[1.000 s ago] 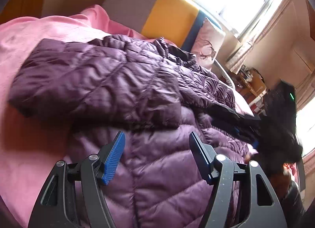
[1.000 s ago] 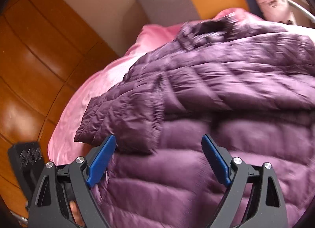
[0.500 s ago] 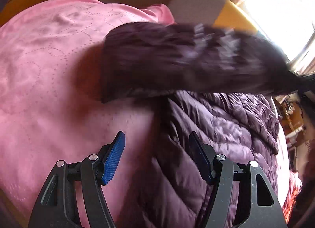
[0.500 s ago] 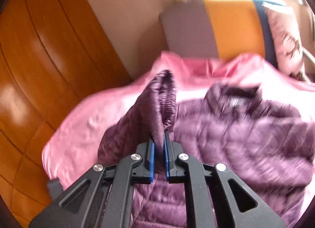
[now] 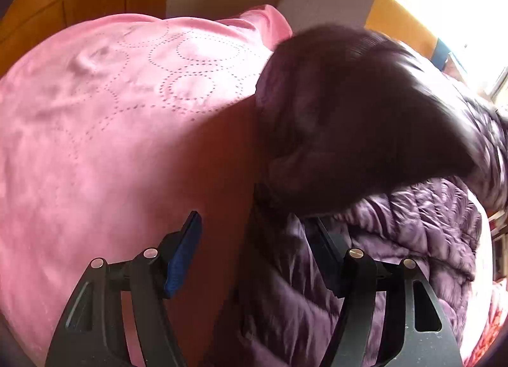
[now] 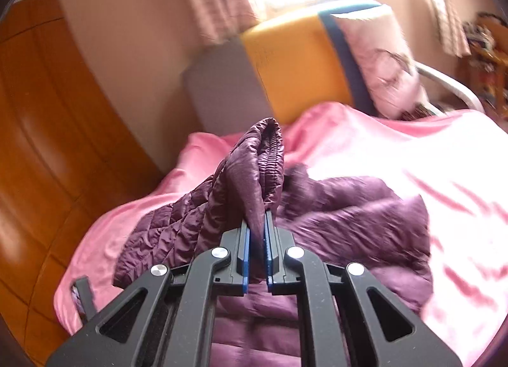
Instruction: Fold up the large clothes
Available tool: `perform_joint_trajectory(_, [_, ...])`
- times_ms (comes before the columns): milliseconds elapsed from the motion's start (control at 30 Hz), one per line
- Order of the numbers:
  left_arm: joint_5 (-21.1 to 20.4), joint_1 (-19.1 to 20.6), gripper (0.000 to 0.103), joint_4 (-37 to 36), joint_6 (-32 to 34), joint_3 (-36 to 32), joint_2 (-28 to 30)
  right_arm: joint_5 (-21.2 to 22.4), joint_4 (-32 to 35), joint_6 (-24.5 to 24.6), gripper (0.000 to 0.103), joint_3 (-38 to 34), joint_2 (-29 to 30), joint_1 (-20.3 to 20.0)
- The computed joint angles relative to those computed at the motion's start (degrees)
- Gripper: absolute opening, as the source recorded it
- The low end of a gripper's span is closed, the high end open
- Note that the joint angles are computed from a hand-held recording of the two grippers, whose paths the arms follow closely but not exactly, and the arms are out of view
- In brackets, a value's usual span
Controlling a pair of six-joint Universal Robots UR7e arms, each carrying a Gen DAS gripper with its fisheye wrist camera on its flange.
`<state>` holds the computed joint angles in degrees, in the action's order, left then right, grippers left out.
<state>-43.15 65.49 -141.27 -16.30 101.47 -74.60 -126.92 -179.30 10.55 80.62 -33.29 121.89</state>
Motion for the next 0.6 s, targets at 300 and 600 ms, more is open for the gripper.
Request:
perform_joint_trajectory(300, [4.0,0.5,0.065,-0.4,1.8,-0.6,3.5,-3.5,2.7,11.4,0.006,11.7,-4.5,-6.2])
perform_joint_trajectory(600, [4.7,-1.0,0.066,1.5,4.3,1.8,-0.7,-6.6,2.1,9.8,0.031,14.3,-5.9,-6.3])
